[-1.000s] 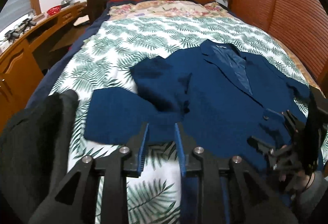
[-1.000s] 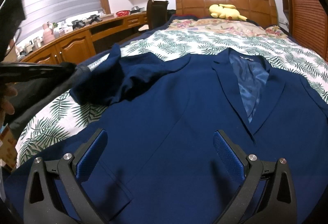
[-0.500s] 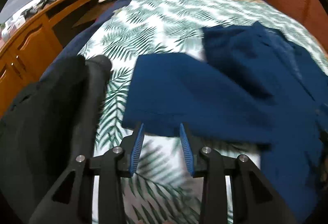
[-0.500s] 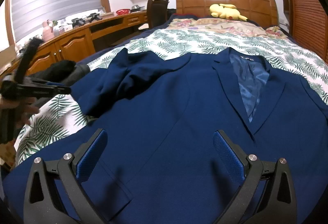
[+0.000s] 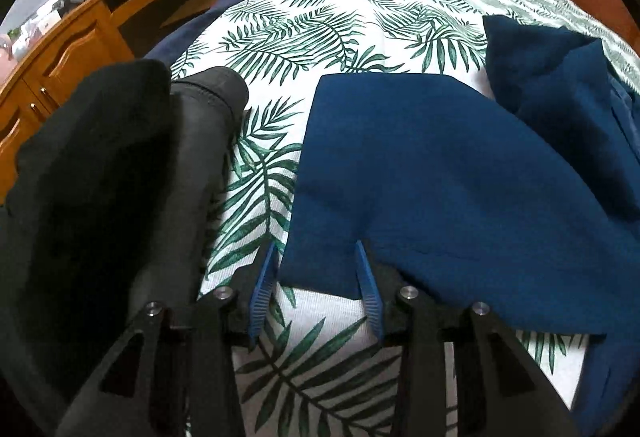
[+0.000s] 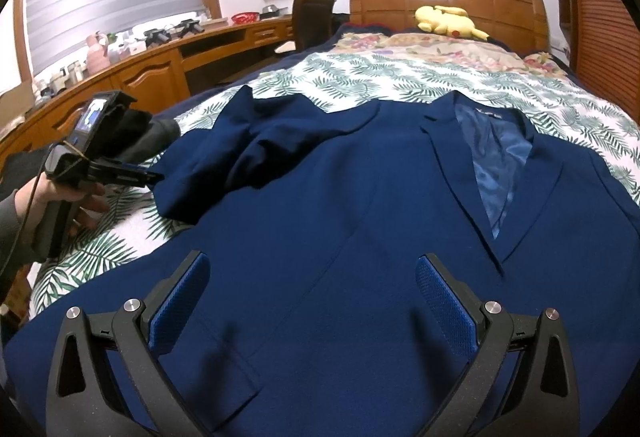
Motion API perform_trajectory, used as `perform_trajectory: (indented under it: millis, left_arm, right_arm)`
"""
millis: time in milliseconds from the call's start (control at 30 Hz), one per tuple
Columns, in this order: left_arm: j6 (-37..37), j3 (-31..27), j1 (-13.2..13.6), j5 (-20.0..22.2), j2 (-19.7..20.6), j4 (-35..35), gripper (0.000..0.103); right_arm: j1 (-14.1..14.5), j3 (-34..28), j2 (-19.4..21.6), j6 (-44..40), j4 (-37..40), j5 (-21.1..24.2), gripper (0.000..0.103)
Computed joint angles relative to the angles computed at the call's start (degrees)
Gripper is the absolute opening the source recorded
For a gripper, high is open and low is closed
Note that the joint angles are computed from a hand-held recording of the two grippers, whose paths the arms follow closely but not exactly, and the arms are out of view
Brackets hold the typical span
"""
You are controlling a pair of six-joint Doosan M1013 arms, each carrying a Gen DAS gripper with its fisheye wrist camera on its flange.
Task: Fold large clothes
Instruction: 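Carry the held sleeve with the left tool across the jacket front, then lay the sleeve on the jacket front and open the left tool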
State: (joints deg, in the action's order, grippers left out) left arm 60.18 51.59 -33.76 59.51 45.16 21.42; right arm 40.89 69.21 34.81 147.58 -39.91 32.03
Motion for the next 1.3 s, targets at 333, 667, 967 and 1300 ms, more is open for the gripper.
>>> perform_trajectory:
  millis: [333,667,967,1300]
  left_arm:
    - [1.8,4.0,-0.6,-8.0,-4.1,-3.1,0.005]
    - [6.3,4.0,-6.9,-17.4,-9.0,-0.5,0.005]
    - [16.6,0.7,-11.5,-18.7,-9.3,-7.9,0.005]
    - [20.9,0.8,-14.4,-16.7,-8.8,-11.5,0.007]
  right_arm:
    - [0.1,-0.2,-0.4,-3.9,3.3,0.1,0.103]
    - [1.1,6.4,-5.5,2.4,-1.1,0.1,0.103]
    - [1.1,13.2,-11.2,15.5,-11.4,2.8,0.103]
    - [0.6,17.7,-15.3,22.0,-15.2,5.3,0.103]
